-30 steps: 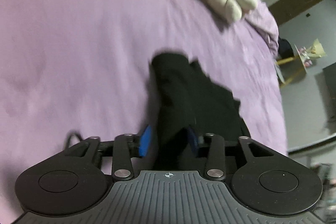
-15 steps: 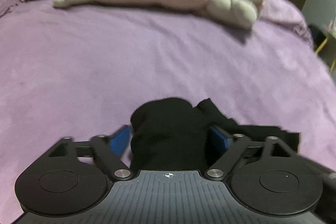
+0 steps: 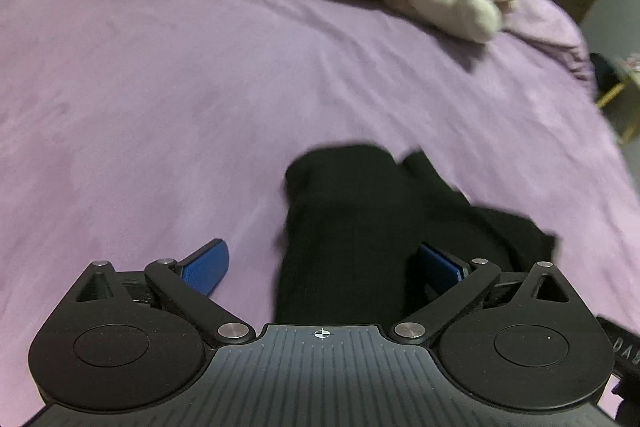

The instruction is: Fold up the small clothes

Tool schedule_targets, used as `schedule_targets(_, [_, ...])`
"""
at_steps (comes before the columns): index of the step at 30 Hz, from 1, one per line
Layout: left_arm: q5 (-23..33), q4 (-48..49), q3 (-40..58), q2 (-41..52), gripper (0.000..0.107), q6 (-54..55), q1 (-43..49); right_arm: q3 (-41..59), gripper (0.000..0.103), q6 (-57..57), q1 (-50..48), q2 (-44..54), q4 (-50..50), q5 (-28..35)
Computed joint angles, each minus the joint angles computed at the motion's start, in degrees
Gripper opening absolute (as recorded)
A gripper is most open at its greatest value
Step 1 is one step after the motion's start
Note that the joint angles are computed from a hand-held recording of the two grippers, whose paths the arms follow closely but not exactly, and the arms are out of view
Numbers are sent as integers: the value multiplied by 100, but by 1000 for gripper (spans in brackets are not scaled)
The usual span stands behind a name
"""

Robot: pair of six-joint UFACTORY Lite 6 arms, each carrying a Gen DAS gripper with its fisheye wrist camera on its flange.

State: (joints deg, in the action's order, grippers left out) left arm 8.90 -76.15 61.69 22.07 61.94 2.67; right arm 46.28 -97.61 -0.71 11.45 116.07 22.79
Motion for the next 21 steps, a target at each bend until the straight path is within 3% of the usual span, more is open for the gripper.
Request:
schedule_targets(3, [795, -877, -1653, -1445, 103, 1331, 651, -1561, 9, 872, -726, -1799, -1441, 545])
schedule_targets(5, [1353, -545, -2414, -2148, 103, 1104, 1186, -2373, 15, 1961, -1369, -2998, -2640, 775])
schedule_targets(7, [2238, -398, -3130, -2809, 103, 967, 2065, -2859, 56, 2876, -2232, -3782, -3825, 1233])
schedule_targets(11, [3891, -199, -3375, -2645, 103, 1332, 3434, -2743, 57, 2520, -3623, -2959, -4349, 2862])
schedule_targets(15, [4756, -141, -3072, -1827, 103, 1395, 3621, -2514, 57, 1969, -3453, -1931, -3571, 3017])
schedule_targets(17, [4681, -351, -3163, -1873, 103, 1359, 3441, -2485, 57, 1920, -3221, -1821, -3344, 3020])
schedule_targets(18, [4639, -355, -3115, -1818, 102, 1346, 3352, -2487, 51, 1976, -3051, -1889, -3337, 2956])
schedule_targets(19, [4549, -280, -3113, -1911, 98, 1173, 3277, -2495, 35, 2171, -2779, -2076, -3432, 2652])
schedule_targets(21, [4632, -92, -3031, -2000, 92, 903, 3293, -2394, 25, 2527, -2617, -2194, -3757, 2545])
